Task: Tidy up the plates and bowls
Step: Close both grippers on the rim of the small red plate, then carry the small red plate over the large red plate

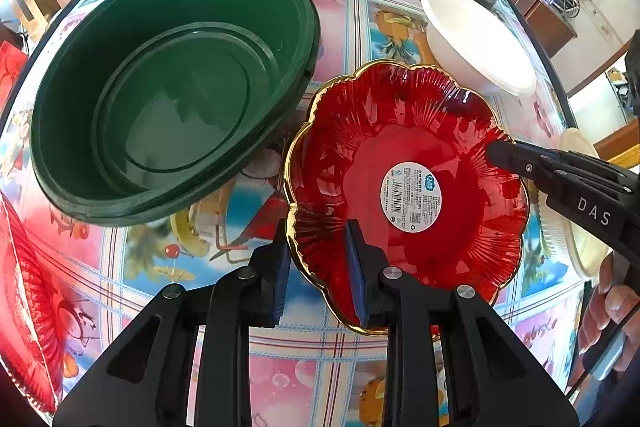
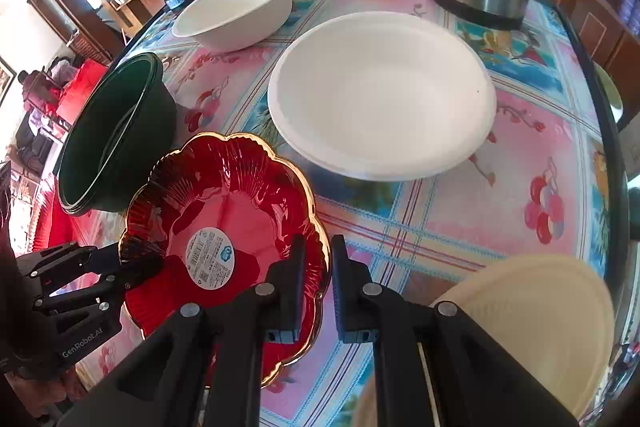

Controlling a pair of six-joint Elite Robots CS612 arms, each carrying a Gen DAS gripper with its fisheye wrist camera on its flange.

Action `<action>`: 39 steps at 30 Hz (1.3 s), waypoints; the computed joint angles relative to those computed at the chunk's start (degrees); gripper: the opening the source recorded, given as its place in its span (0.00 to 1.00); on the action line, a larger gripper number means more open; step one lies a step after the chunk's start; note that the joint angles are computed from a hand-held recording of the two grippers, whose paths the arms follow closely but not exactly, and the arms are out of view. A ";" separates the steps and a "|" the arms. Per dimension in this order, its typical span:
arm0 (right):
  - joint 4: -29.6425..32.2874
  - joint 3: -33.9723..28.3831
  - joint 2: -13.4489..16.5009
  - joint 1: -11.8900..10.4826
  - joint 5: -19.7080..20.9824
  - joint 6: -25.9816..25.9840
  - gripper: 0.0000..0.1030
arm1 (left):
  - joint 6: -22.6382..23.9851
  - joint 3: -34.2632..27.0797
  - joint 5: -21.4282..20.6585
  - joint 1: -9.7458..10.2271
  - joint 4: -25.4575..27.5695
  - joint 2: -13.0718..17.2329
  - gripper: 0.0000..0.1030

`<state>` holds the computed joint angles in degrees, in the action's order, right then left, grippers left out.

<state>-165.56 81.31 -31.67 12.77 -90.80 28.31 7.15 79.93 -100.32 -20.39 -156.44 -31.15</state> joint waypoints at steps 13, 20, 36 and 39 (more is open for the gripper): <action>-1.85 0.90 -0.17 1.15 -0.45 3.14 0.10 | 2.79 2.71 -0.51 0.95 -0.43 -1.55 0.24; -1.52 0.69 -0.13 1.74 -0.23 4.00 0.10 | 3.64 3.40 -0.21 1.40 -0.42 -2.04 0.24; -1.83 0.79 -0.24 3.27 -0.07 6.53 0.10 | 5.35 5.55 -0.28 2.62 -2.35 -3.36 0.24; -1.97 0.98 -0.44 3.49 -0.16 7.16 0.10 | 5.91 6.13 -0.50 2.90 -2.90 -3.75 0.24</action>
<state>-167.52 82.29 -32.10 16.26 -90.96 35.47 13.07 86.06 -100.82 -17.49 -159.35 -34.90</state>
